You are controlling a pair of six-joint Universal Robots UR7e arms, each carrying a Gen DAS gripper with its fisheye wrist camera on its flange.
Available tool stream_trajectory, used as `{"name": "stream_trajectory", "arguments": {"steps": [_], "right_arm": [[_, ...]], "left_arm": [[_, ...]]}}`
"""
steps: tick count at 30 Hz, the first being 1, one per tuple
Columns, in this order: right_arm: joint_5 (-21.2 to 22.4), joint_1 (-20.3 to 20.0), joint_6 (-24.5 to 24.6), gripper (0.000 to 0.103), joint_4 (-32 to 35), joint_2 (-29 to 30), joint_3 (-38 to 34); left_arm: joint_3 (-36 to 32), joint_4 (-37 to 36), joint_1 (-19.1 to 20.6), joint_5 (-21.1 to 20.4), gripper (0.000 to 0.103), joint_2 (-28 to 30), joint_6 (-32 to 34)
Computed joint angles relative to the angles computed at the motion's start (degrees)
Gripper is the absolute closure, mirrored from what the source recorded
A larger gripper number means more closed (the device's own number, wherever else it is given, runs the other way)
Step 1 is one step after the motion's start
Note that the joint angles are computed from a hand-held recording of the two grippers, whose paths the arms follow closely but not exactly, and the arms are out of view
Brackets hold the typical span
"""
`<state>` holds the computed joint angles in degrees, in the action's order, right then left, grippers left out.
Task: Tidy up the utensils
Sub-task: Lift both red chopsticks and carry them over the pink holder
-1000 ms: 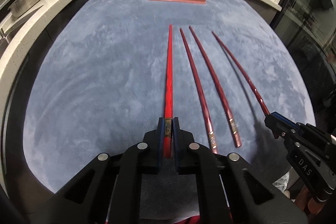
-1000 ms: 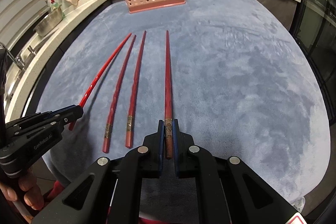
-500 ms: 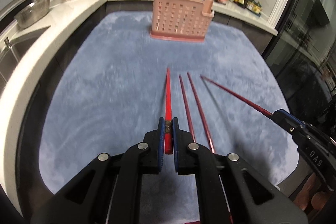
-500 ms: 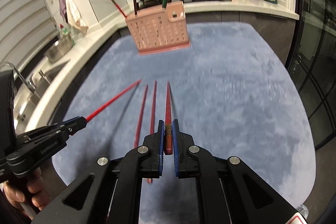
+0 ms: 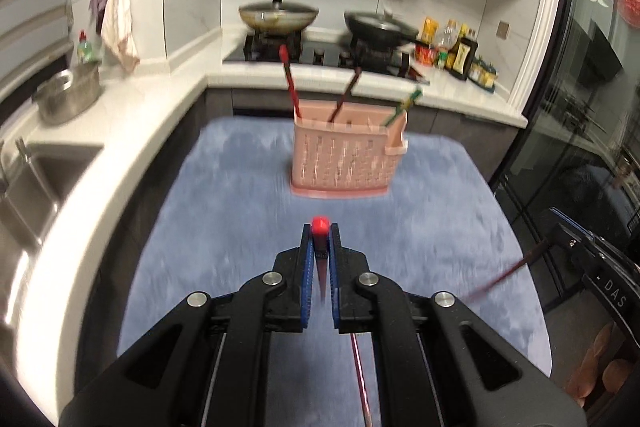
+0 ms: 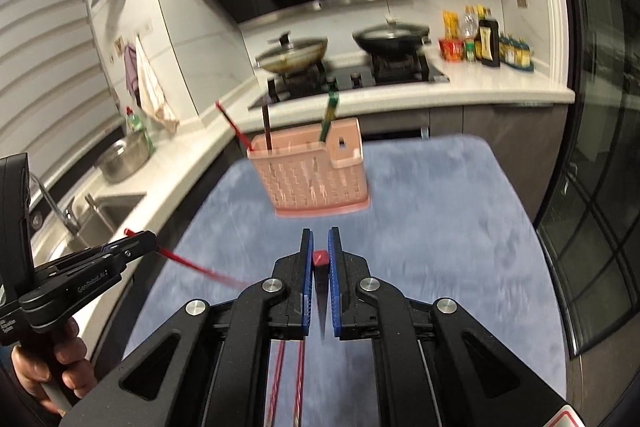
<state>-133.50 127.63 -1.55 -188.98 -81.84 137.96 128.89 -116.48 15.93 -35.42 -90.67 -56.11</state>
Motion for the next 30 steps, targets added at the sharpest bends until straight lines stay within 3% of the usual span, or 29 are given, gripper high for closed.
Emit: {"name": "stream_trajectory", "arguments": {"steps": [9,17,25,30], "right_arm": [[3.8,-1.1,-5.7,0.096,-1.2,2.6,-9.1],[7.7,-2.4,-10.8,0.096,-3.6,8.2,-20.7],[10.3,-4.4,-15.3,0.096,-3.6,15.9,-33.2],[11.7,-6.5,-16.1,0.096,-2.5,20.1,-38.7]], "left_arm": [[-7.6,-11.6,3.6,4.7,0.096,5.6,13.7],[-17.0,-29.7,7.7,9.2,0.096,13.2,31.3],[-26.1,-44.0,13.0,8.4,0.096,21.4,45.6],[-28.5,-45.4,15.9,6.6,0.096,24.0,47.0]]}}
